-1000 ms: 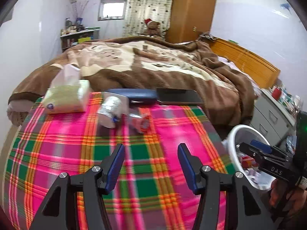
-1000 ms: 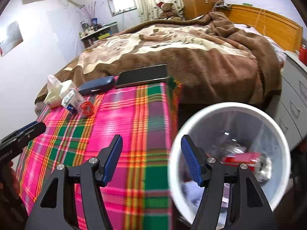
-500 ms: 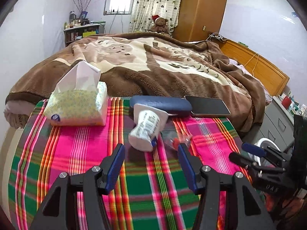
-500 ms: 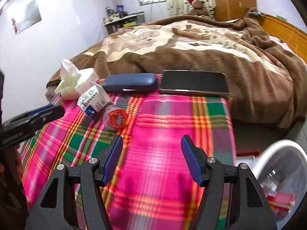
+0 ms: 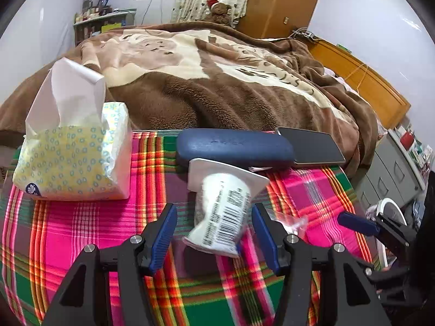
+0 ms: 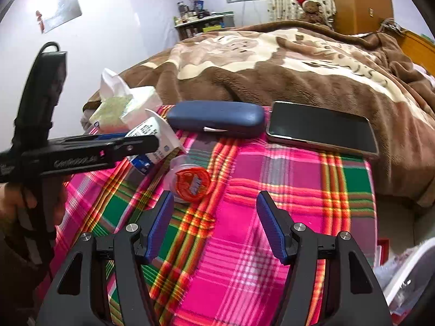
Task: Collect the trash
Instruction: 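Grasp the clear plastic cup with the right tool while the left tool grasps the white yogurt cup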
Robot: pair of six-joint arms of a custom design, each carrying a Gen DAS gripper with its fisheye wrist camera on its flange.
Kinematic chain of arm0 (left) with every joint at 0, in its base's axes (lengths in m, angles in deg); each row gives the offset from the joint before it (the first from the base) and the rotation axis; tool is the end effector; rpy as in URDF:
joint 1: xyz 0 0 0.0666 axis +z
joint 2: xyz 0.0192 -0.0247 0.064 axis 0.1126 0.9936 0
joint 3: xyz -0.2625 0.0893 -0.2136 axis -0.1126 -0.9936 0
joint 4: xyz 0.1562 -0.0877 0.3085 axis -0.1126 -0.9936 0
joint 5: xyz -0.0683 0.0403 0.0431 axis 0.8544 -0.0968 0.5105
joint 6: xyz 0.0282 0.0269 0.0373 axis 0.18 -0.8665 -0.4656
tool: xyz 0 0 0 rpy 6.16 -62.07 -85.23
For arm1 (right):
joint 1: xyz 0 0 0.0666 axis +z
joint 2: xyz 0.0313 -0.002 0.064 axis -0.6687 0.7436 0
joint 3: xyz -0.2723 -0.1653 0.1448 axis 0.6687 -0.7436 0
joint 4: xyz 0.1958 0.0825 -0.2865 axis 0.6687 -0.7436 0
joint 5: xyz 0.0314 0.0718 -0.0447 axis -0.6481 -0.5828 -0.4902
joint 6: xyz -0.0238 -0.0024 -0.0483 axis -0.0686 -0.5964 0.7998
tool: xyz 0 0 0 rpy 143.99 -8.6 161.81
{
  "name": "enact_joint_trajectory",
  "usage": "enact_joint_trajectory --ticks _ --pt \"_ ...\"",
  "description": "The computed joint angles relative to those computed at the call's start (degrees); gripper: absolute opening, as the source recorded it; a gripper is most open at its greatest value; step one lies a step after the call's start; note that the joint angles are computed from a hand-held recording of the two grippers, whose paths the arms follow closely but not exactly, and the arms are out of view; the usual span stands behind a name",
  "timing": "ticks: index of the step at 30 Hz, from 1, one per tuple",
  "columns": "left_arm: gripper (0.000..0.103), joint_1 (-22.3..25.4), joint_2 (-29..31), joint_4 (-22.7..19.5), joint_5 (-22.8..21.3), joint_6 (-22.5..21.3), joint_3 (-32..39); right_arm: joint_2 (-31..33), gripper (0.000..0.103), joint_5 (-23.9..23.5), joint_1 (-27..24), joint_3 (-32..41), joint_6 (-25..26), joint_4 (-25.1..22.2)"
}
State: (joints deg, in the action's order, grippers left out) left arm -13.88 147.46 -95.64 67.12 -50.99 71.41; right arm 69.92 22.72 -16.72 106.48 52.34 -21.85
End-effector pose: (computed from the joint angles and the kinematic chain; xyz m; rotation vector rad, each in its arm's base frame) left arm 0.5068 -0.1949 0.2856 0.3642 2.4625 -0.4180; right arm 0.4146 0.1955 0.2849 -0.1822 2.3964 0.3629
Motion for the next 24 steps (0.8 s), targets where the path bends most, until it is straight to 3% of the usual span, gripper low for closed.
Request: enact_joint_trajectory --ticks 5,18,24 --pt "0.051 1.5 0.2 0.7 2.1 0.3 -0.6 1.9 0.064 -0.3 0.6 1.6 1.0 0.0" --pt "0.051 4.7 -4.6 1.2 1.7 -0.8 -6.8 8.5 0.065 1.1 2.4 8.9 3.3 -2.2" --pt "0.059 5.0 -4.4 1.2 0.3 -1.5 -6.7 10.0 0.064 1.8 2.5 10.5 4.2 -3.9"
